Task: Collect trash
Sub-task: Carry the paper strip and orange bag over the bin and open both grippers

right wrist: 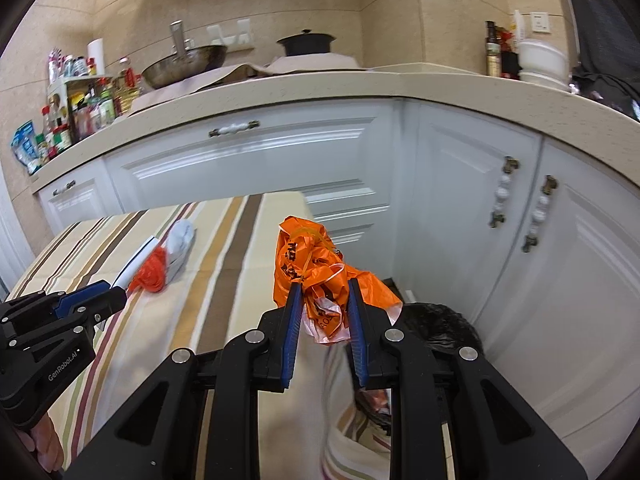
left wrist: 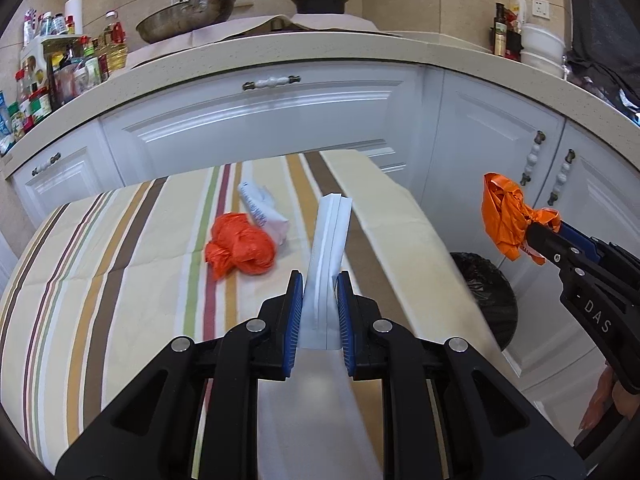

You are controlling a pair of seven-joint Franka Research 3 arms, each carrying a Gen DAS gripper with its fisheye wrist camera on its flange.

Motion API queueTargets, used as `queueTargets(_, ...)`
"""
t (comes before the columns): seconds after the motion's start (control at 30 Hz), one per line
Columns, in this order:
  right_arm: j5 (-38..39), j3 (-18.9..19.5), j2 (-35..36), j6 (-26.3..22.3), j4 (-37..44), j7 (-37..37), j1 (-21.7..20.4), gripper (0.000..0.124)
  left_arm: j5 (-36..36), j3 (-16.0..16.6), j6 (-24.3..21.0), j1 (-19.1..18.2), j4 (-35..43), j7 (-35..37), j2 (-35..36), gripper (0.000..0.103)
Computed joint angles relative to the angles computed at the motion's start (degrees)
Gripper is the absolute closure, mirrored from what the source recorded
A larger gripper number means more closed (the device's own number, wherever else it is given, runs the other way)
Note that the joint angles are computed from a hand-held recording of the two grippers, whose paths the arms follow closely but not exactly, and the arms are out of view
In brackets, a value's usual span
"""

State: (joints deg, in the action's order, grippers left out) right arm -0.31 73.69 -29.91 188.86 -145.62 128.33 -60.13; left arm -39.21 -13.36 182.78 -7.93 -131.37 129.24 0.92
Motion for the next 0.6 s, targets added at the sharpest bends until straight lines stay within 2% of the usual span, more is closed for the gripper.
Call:
queueTargets(0.13,0.9,-3.3,-2.0,-0.5,-2.1,0.6,2.3,0.101,-0.3,-1.1,0.4,-1.0,0.5,0.8,0.1,0.086)
queueTargets(0.27,1.7,-6.1,-4.2,-0.9,-4.6,1.7,4.0,0.101,2.7,-1.9,0.5,-1.7,0.7,-1.5,0.5,0.086)
queueTargets(0.47,1.7,-8.0,-6.4,-1.4,-7.1,3.2,4.2,0.101,12.9,-3.2,0.6,-2.3,2.1,-10.0,2.5,0.086)
queueTargets(0.53,1.7,-8.2,-6.8,-1.4,-7.8,3.9,3.7,0.101,17.6,-2.5,1.0,-3.5,2.5,-14.1,3.3,0.086)
queueTargets(0.6,1.7,-8.4,-7.3,-1.3,-8.5,4.5,3.2,0.101,24.8,1.1,1.4,-7.2,3.2,-20.6,4.4,0.086)
